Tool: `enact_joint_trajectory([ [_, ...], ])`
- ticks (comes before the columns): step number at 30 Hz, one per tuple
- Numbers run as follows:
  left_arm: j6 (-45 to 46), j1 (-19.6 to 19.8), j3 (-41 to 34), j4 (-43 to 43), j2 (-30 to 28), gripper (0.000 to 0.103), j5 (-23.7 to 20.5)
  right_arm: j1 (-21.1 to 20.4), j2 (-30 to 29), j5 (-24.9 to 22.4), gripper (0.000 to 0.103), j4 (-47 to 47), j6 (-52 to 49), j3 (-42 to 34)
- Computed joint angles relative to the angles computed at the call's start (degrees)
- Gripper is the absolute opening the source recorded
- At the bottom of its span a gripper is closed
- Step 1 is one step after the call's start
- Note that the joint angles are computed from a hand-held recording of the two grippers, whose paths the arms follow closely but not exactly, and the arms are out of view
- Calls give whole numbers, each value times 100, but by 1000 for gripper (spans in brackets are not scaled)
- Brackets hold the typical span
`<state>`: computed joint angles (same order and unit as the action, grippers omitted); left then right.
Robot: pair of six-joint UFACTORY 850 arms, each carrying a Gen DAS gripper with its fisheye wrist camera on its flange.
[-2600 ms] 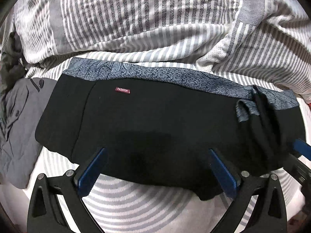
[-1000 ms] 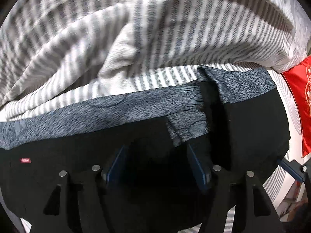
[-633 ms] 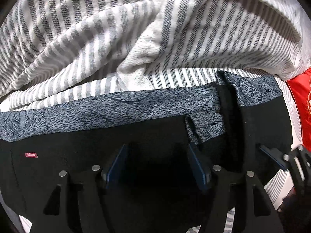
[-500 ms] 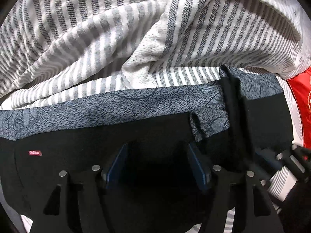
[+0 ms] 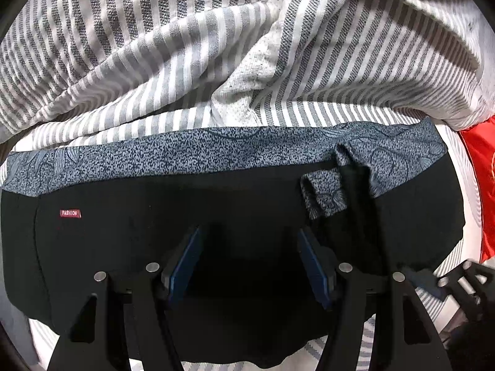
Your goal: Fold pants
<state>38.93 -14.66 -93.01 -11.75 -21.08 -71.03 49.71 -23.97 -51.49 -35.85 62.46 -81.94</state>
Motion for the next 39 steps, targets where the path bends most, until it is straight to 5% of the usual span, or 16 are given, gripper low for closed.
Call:
enact_joint_trajectory([
  [2,-80,-9,-40,53,-24,65,-46,1,347,275,69,182,205,287],
  [11,-252,-344,22,67,-120,65,251,-56,1311,228,69,691,1634,1201],
  [19,-172,-291,-337,-839,-476,65,-669,-97,1521,653,69,952,1994,1445],
  [25,-557,-318,-491,-1253,-781,65,-920,-215,1684,1038,63,1004,2290,1635],
  [27,-461,-321,-462,-1423,-783,42,-1034,-250,1716,1082,58,1032,2341,1672],
  [29,-416,-370,-470,-1464,-786,40,-1099,-302,1751,1196,52,1127,2380,1746],
  [31,-400,-422,-441,-1580,-798,26,-1138,-363,1793,1360,46,1251,2439,1827],
  [35,-489,-412,-599,-1796,-878,13,-1130,-429,1832,1447,42,1241,2600,1852],
  [39,-611,-429,-927,-1773,-1083,13,-1070,-460,1780,1266,42,944,2694,1773],
])
